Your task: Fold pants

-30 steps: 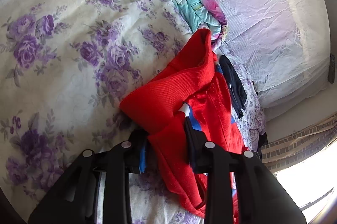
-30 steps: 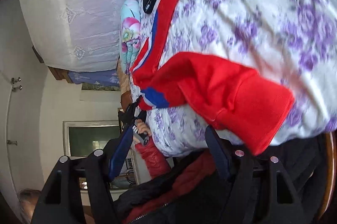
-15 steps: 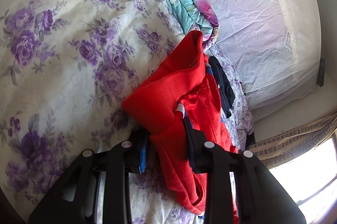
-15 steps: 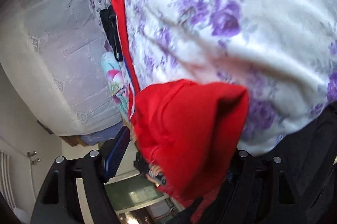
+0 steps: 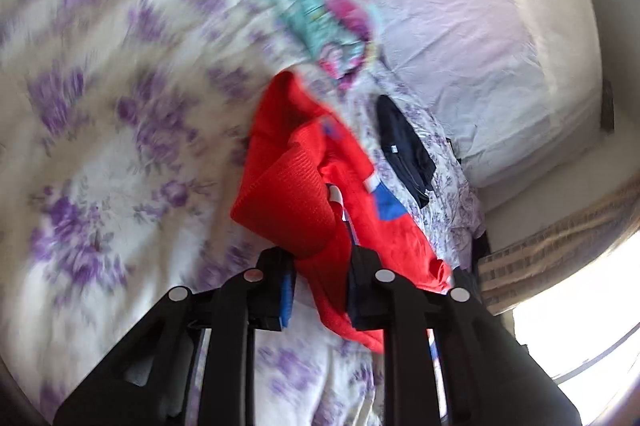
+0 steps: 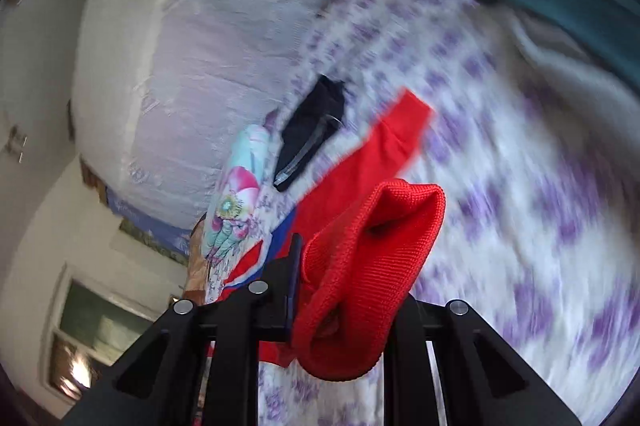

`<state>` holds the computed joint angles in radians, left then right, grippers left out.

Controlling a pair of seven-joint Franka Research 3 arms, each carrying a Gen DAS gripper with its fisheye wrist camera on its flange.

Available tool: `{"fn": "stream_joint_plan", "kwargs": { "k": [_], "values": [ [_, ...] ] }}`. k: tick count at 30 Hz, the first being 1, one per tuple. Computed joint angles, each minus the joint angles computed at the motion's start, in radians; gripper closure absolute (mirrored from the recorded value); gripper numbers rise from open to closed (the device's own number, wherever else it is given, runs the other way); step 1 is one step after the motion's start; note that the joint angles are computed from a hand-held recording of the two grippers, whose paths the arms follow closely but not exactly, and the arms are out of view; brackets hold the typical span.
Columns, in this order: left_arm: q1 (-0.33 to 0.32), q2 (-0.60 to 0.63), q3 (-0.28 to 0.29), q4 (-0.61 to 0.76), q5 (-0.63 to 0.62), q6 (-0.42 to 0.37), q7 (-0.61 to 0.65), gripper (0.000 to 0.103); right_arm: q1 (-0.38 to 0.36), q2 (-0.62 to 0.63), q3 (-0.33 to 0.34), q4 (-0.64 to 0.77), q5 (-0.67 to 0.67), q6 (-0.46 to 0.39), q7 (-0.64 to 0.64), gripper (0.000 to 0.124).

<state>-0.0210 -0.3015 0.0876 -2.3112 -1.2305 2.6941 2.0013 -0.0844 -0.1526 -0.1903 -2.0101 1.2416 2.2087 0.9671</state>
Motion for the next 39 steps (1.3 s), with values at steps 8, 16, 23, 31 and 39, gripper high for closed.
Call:
{"fn": "stream_joint_plan", "kwargs": {
  "k": [8,16,23,31,39],
  "values": [
    [-0.018,-0.032,-0.014,-0.133,0.083,-0.031,-0.121,0.081,-0.111,0.191,-0.008,0.027,-0.098,-0.177,0.013,0.097],
    [-0.031,-0.118,-0.03,-0.211,-0.131,0.051,0.025,0.056,-0.149,0.077,-0.012,-0.067,-0.098,-0.217,-0.076,0.053],
    [-0.082,-0.058,-0.028,-0.166,0.011,0.121,-0.095,0.057,-0.136,-0.018,-0.035,-0.179,-0.063,-0.184,-0.07,0.053],
    [-0.072,-0.013,0.026,-0.098,0.031,0.018,-0.159,0.087,-0.069,0.086,-0.011,-0.087,-0.077,-0.124,-0.029,0.1],
    [-0.051,-0.108,0.003,-0.064,0.163,0.028,-0.19,0.087,-0.1,0.095,0.011,0.065,0.05,-0.184,-0.137,0.104]
  ]
}}
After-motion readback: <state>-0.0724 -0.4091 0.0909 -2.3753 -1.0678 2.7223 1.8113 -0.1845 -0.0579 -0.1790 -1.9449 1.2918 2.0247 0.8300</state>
